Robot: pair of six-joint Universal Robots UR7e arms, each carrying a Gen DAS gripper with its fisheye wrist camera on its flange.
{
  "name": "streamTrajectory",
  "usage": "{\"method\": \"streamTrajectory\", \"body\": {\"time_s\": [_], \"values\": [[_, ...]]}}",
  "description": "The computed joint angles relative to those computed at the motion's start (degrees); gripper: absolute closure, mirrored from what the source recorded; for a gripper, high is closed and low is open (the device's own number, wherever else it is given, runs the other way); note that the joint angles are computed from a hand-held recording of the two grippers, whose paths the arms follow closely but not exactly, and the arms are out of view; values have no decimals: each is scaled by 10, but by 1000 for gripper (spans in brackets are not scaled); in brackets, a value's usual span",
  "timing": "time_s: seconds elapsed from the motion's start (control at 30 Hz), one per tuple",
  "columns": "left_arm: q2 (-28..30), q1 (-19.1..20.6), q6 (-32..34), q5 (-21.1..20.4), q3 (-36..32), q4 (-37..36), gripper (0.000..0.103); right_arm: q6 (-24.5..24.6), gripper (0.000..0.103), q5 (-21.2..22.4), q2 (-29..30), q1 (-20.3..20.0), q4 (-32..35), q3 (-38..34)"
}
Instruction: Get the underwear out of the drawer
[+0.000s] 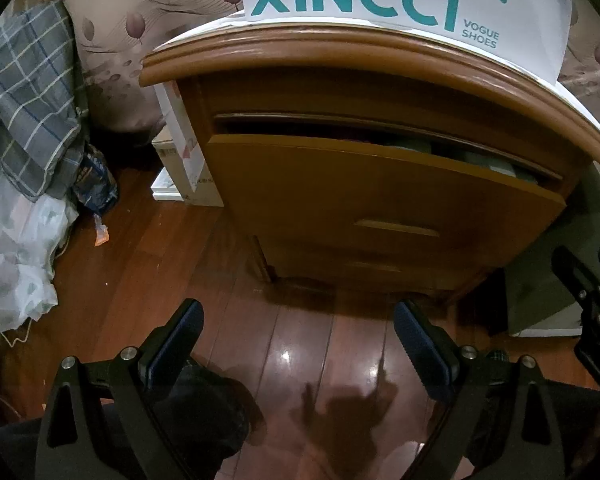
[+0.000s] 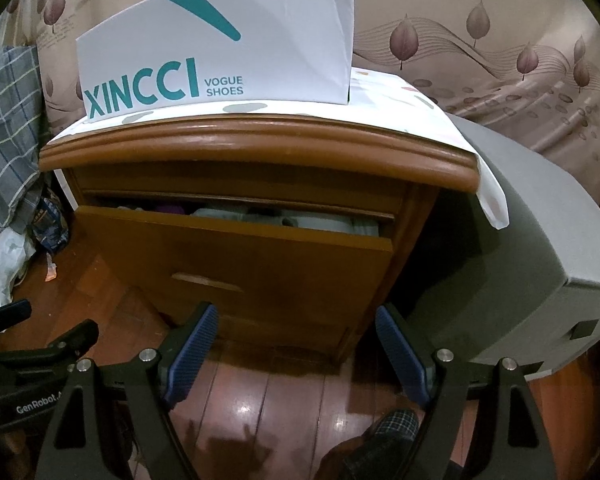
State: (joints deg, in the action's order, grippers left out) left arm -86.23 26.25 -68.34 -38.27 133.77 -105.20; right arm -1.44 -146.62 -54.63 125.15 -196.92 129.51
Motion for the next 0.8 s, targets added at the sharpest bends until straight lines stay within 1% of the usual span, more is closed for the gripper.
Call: {"method": "streamTrajectory", "body": {"time_s": [0.27,0.8], "values": [[-1,-2,-2,1,2,4,9,-4,20,2,0,-1,-6,3],[-1,-3,-5,-1,2,9,9,4,20,-2,-1,1,8,2]]}}
